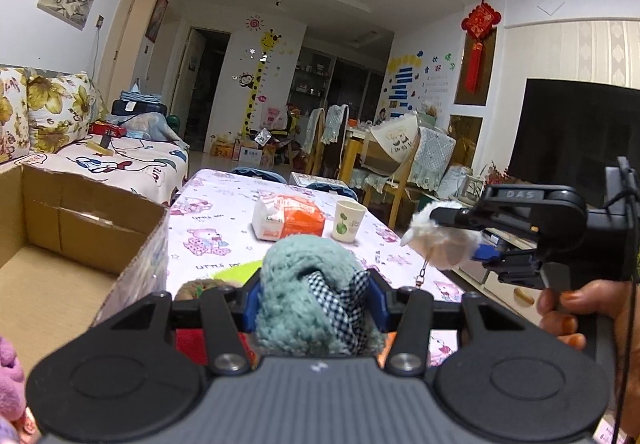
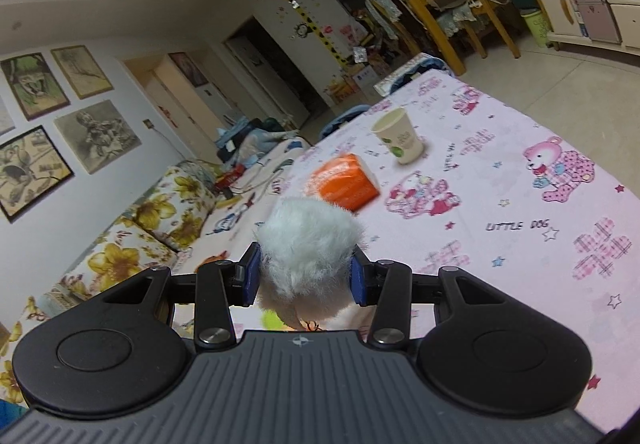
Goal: Organize soft objects
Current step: 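Lift both balls, carry them to the cardboard box and open both tools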
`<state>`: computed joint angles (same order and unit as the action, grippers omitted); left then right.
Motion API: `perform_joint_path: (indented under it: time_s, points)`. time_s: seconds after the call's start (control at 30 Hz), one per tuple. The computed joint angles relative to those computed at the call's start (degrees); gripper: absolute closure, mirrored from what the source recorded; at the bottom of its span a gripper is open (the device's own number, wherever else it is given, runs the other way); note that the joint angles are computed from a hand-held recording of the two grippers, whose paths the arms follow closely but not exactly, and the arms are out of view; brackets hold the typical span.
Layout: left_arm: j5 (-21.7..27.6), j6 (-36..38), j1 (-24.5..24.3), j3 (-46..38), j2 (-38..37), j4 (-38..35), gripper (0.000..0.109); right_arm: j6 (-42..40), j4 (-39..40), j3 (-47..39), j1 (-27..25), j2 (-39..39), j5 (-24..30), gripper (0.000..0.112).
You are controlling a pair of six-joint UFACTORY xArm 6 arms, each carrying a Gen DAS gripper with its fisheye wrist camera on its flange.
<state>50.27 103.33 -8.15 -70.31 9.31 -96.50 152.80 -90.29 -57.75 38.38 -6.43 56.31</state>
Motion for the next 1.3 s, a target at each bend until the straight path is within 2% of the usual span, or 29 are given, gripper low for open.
perform_joint_path:
  time_s: [0.43, 0.63, 0.87, 0.97, 1.13, 1.23, 1.3]
  points:
    - [0.1, -0.4, 1.5, -0.7, 0.4, -3.8, 0.058, 3.1, -8.2, -1.7, -0.8, 0.9, -5.1, 0.058]
    - [-1.3, 0.2, 2.4, -0.1, -0.3, -7.9, 0.058, 4.9, -12.7, -5.8, -2.7, 4.5, -11.3, 0.058]
    - [-4.3, -1.9, 4.2, -1.6, 0.5, -12.1, 0.058, 3.9, -16.2, -14.7, -5.0, 11.5, -18.3, 0.058]
    - [-7.4, -2.3, 4.4, -2.9, 1.2, -14.7, 0.058, 4.4, -17.7, -19.8, -6.4, 15.5, -22.1, 0.058]
    - [-16.0, -6.3, 4.5, -6.6, 3.5, -18.1, 0.058, 4.8, -18.6, -28.4, -9.0, 22.3, -28.4, 0.058]
    - [-23.4, -9.2, 3.9, -10.2, 6.0, -18.2, 0.058, 0.1, -15.5, -33.9, -10.3, 26.8, -31.3, 0.057]
    - [-26.1, -12.7, 3.9, -12.0, 7.5, -17.1, 0.061, -3.6, -12.7, -36.2, -11.1, 28.9, -33.4, 0.057]
